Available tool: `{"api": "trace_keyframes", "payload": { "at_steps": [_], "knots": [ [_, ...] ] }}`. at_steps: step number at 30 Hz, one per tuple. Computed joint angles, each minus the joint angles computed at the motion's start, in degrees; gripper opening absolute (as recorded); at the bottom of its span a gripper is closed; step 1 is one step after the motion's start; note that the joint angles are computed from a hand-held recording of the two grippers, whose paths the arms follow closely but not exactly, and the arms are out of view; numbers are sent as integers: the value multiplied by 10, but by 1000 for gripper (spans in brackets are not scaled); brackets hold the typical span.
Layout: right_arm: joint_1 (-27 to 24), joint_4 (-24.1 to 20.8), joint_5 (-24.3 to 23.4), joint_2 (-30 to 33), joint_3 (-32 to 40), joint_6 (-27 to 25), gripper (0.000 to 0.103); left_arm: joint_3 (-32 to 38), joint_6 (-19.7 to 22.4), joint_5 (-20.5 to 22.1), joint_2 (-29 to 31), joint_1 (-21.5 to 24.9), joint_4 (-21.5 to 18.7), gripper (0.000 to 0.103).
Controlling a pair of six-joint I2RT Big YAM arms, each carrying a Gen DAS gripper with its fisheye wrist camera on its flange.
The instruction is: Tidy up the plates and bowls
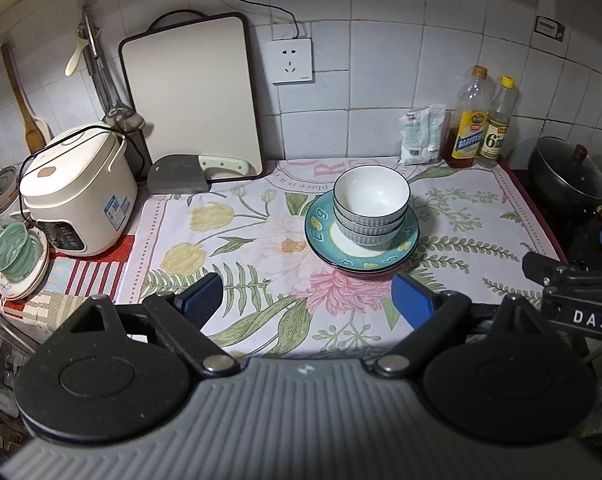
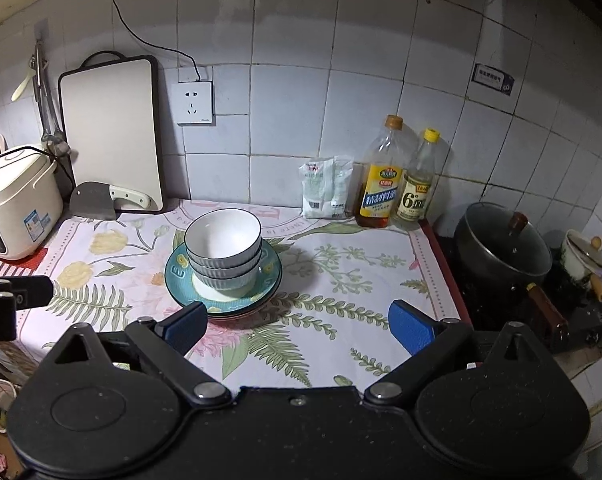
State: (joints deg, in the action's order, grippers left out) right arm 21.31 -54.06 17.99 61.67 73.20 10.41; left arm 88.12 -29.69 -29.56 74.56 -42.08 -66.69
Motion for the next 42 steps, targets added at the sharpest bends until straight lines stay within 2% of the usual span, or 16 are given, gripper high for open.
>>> {"api": "trace_keyframes", "payload": {
  "at_steps": [8,15,26,42],
  "knots": [
    [12,13,10,-5,-13,4,99,-6,-12,-8,-1,-5,0,92],
    [27,30,59,-14,-29,0,99,-8,-11,-9,-1,-6,4,92],
    [15,7,43,-17,-25,33,99,-12,-12,-9,0,-8,0,92],
    [19,1,40,-12,-22,32,99,-13,-6,-13,0,-6,2,92]
  ]
}}
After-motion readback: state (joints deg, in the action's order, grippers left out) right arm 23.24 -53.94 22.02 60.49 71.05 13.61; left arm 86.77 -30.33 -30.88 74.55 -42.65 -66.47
